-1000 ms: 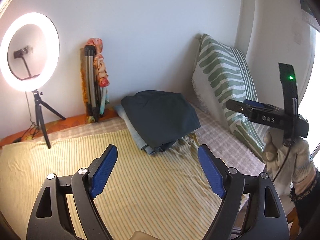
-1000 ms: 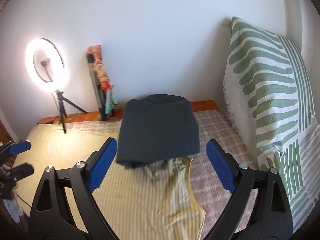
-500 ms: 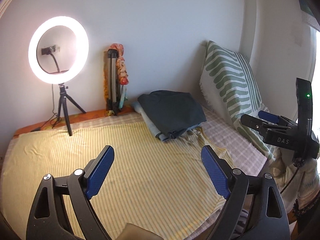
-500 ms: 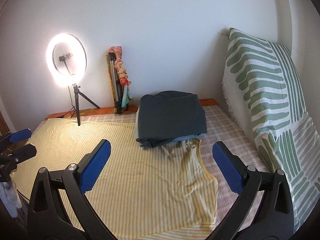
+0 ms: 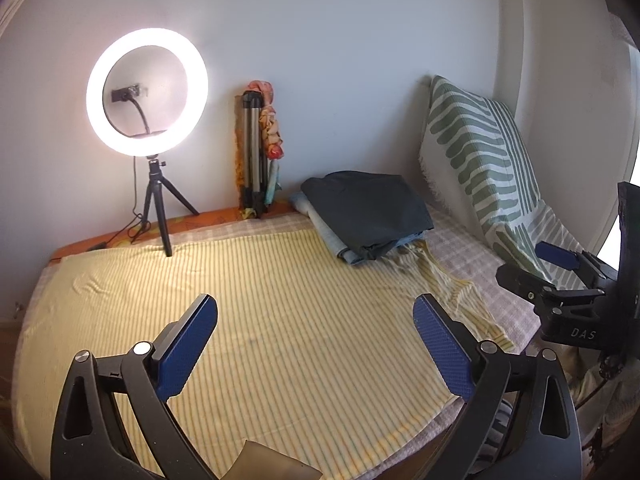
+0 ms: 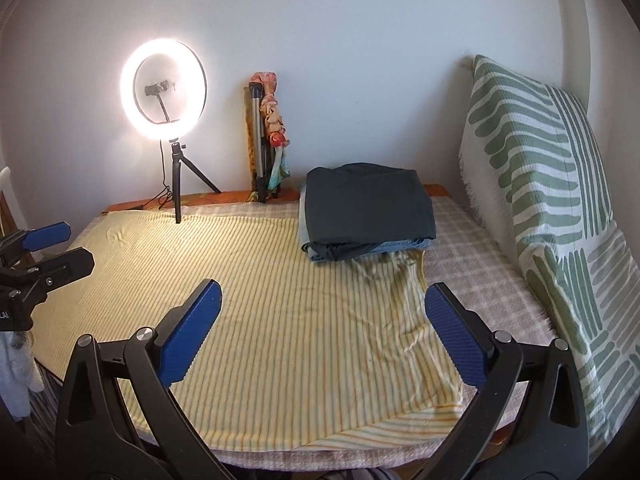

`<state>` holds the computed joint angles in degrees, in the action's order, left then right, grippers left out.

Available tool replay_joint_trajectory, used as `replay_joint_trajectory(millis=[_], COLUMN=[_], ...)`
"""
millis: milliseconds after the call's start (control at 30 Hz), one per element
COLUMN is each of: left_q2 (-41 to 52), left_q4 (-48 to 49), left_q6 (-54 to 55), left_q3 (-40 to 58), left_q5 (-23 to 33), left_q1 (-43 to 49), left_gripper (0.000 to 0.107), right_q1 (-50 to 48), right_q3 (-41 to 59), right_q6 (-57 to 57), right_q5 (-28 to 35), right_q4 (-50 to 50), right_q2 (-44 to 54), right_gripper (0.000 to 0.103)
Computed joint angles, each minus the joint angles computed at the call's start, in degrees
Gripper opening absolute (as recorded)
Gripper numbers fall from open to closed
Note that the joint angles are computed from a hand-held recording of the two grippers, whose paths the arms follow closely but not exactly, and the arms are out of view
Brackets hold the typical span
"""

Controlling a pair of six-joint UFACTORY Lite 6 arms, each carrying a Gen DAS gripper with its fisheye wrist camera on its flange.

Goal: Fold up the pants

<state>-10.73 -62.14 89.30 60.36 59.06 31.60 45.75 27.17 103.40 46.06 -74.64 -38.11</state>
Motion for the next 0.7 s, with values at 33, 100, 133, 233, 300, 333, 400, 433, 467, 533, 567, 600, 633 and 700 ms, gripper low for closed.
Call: replay_joint_trajectory(millis=[33,100,133,233,300,333,400,433,467,533,567,600,633,700], left_q2=[-0.4,-0.5,-0.3,1.2,2.5,2.9,3.6,3.7,3.8,3.7,3.9,3.7,3.6,3.6], left_q4=[-0.5,-1.3,-1.5,-1.1,-0.9,-0.8,-0.5,-0.3,-0.3,0.0,0.1,0.1,0.1,0.2], left_q6=[0.5,1.7,2.2,1.8,1.0,0.5,-0.4,-0.5,-0.4,-0.2,-0.1,0.0,0.2,0.5], left_q3=[-0.5,-1.0,-0.9,0.4,1.5,1.9,2.6,2.7,2.8,2.7,2.8,2.6,2.5,2.4], left_q5=[-0.2,0.1,0.7,3.6,5.9,6.5,7.0,7.0,6.9,6.7,6.6,6.4,6.4,6.4], left_q1=[0.6,1.8,2.4,4.0,5.0,5.3,5.7,5.7,5.7,5.7,5.6,5.6,5.6,5.5], left_gripper=[0.099,0.099,0.099,0.099,0.099,0.099,0.099,0.099,0.099,0.099,0.099,0.099,0.099,0.099], right_q1=[0.5,2.4,3.0,4.2,5.1,5.1,5.4,5.4,5.0,4.9,4.9,5.0,5.0,4.9], right_q3=[-0.1,-0.3,-0.3,0.2,0.7,0.9,0.9,0.9,1.0,1.1,1.1,1.1,1.1,1.3], right_q6=[0.6,2.2,2.7,3.5,4.0,4.1,4.9,5.1,5.1,5.3,5.4,5.4,5.4,5.3], right_q5=[0.4,2.4,3.1,4.7,5.9,6.0,6.1,5.9,5.4,5.2,5.2,5.4,5.4,5.2], right_q4=[0.2,0.3,0.3,0.3,0.1,0.1,-0.1,-0.1,-0.1,-0.2,-0.2,-0.2,-0.1,0.0], right_q2=[-0.1,-0.2,-0.1,0.9,1.8,2.0,2.0,2.0,2.0,2.3,2.4,2.5,2.6,2.6], right_gripper=[0.103,0.103,0.103,0.103,0.103,0.103,0.103,0.103,0.103,0.103,0.103,0.103,0.103,0.103])
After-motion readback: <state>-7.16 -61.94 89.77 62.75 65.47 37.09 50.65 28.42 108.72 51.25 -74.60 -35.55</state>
